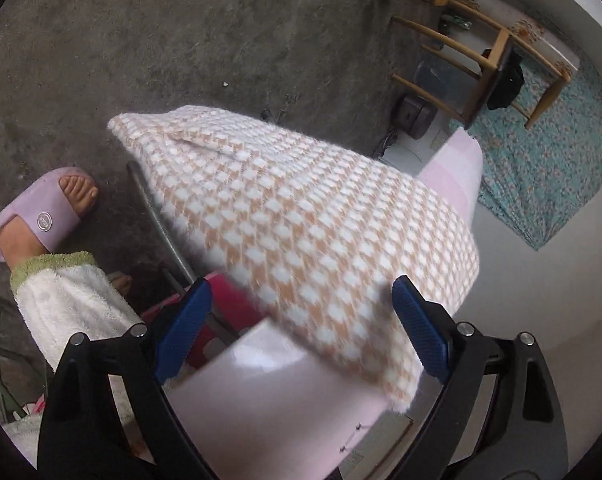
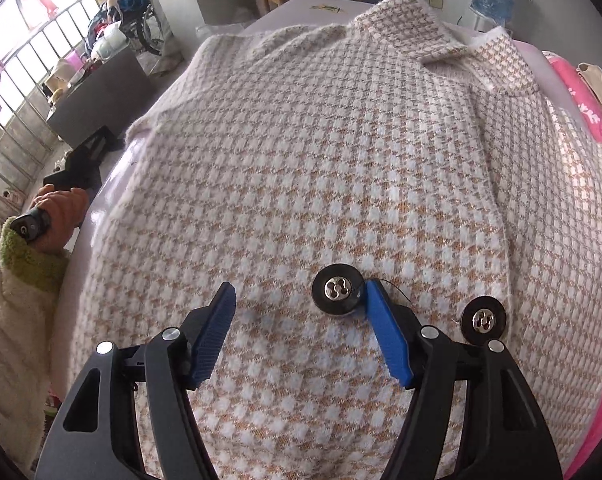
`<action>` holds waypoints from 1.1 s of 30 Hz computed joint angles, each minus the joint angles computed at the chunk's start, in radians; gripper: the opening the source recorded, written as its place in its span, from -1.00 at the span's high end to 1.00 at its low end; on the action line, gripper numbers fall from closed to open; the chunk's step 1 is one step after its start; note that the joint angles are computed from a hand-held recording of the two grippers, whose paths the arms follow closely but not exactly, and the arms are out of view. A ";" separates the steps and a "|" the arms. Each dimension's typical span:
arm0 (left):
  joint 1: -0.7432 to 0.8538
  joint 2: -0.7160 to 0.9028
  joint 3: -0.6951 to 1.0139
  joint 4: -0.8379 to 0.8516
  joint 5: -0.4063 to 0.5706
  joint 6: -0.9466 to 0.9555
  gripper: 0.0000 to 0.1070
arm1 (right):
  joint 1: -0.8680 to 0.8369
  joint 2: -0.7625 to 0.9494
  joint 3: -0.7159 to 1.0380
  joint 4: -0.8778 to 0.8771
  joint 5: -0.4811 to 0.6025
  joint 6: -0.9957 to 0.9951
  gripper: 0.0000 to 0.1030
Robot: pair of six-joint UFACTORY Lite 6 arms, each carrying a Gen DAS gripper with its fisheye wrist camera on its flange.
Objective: Fold large clothes
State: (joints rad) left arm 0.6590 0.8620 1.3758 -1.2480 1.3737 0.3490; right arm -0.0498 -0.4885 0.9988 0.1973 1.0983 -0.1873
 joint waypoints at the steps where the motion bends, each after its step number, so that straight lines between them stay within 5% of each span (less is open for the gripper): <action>1: -0.009 0.030 0.019 -0.004 -0.009 -0.003 -0.64 | 0.000 0.010 0.004 0.000 -0.006 -0.001 -0.27; 5: -0.037 0.107 0.124 -0.016 -0.053 -0.062 -0.59 | -0.008 0.033 0.022 0.009 -0.008 -0.009 -0.27; 10: -0.029 0.091 0.234 0.090 -0.146 -0.160 0.44 | -0.044 0.056 0.040 0.036 -0.010 -0.044 -0.27; 15: -0.061 -0.123 0.332 0.344 -0.322 -0.197 0.82 | -0.094 0.040 0.050 0.062 0.008 -0.084 -0.27; 23: -0.497 -0.799 0.295 1.120 -0.679 -0.289 0.83 | -0.279 -0.002 0.103 0.127 0.072 -0.213 -0.27; 26: -0.750 -0.941 0.273 1.315 -0.648 -0.319 0.80 | -0.400 -0.014 0.117 0.170 0.114 -0.292 -0.27; 29: -0.933 -0.970 0.249 1.319 -0.553 -0.310 0.65 | -0.545 -0.023 0.123 0.220 0.165 -0.388 -0.27; 33: -1.024 -0.975 0.110 1.200 -0.494 -0.306 0.08 | -0.723 -0.013 0.119 0.273 0.223 -0.512 -0.27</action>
